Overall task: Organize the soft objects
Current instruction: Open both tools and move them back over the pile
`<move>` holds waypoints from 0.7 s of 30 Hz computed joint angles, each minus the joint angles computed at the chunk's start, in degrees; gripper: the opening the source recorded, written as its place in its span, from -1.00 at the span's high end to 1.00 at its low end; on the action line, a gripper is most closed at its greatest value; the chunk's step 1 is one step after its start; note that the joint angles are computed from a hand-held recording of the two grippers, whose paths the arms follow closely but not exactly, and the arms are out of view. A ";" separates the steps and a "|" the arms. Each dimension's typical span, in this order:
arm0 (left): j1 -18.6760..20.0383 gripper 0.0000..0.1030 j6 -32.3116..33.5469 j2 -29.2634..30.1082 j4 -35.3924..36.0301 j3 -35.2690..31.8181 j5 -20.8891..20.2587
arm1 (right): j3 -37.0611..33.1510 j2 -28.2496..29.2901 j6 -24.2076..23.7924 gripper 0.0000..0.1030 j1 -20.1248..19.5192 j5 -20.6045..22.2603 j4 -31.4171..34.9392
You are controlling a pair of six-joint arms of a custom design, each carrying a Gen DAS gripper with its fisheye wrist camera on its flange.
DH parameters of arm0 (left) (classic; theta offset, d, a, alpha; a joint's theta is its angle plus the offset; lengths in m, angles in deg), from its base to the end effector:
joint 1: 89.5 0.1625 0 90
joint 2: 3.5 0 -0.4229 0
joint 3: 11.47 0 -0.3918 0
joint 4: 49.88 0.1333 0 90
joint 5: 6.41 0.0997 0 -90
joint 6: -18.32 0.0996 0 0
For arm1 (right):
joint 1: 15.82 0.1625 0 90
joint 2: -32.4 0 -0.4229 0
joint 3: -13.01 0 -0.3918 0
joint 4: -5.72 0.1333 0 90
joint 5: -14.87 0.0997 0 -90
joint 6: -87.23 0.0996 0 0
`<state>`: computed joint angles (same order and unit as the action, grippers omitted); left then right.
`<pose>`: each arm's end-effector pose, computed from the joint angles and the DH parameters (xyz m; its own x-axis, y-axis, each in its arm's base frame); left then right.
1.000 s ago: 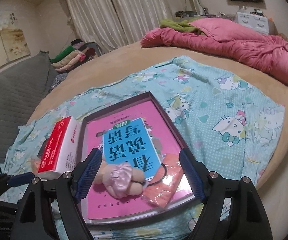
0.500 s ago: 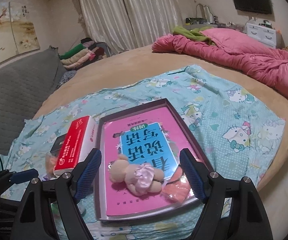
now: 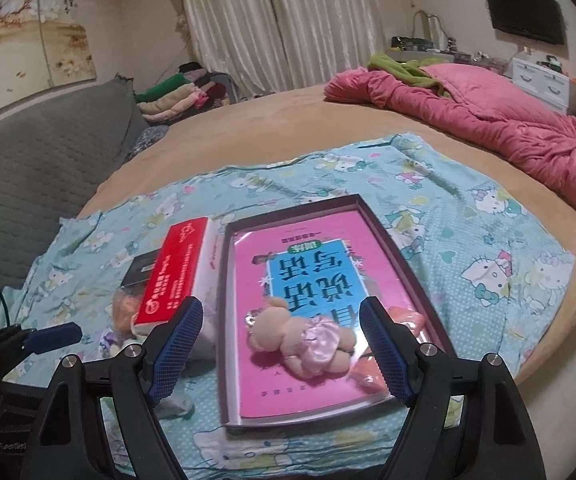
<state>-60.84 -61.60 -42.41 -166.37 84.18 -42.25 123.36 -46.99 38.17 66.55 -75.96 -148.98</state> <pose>-0.4244 -0.4759 -0.0001 -0.7327 -0.2837 -0.6186 0.2090 0.7712 -0.6013 0.0574 -0.5647 0.3492 -0.7321 -0.5304 0.4275 -0.6755 0.6464 -0.3549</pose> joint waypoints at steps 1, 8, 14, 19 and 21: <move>-0.10 -0.56 -0.25 -0.46 -0.25 0.55 0.00 | 0.17 -0.19 -0.22 -0.59 0.19 0.06 0.46; -0.93 -0.56 -4.04 -3.37 0.82 3.85 0.16 | 0.98 -0.76 -0.66 -0.59 0.76 -0.33 2.76; -1.61 -0.56 -8.15 -5.22 2.74 5.91 -0.41 | 1.67 -1.29 -1.36 -0.59 1.35 -0.74 3.70; -2.38 -0.56 -13.11 -8.02 5.13 8.57 -0.42 | 2.63 -2.27 -2.43 -0.59 2.11 -0.19 4.28; -2.78 -0.56 -15.50 -9.46 6.75 9.82 -0.26 | 3.12 -2.79 -2.72 -0.59 2.40 0.21 4.73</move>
<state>-63.63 -77.09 -51.87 -159.62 94.00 -42.51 126.48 -49.78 35.45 68.95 -75.75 -144.25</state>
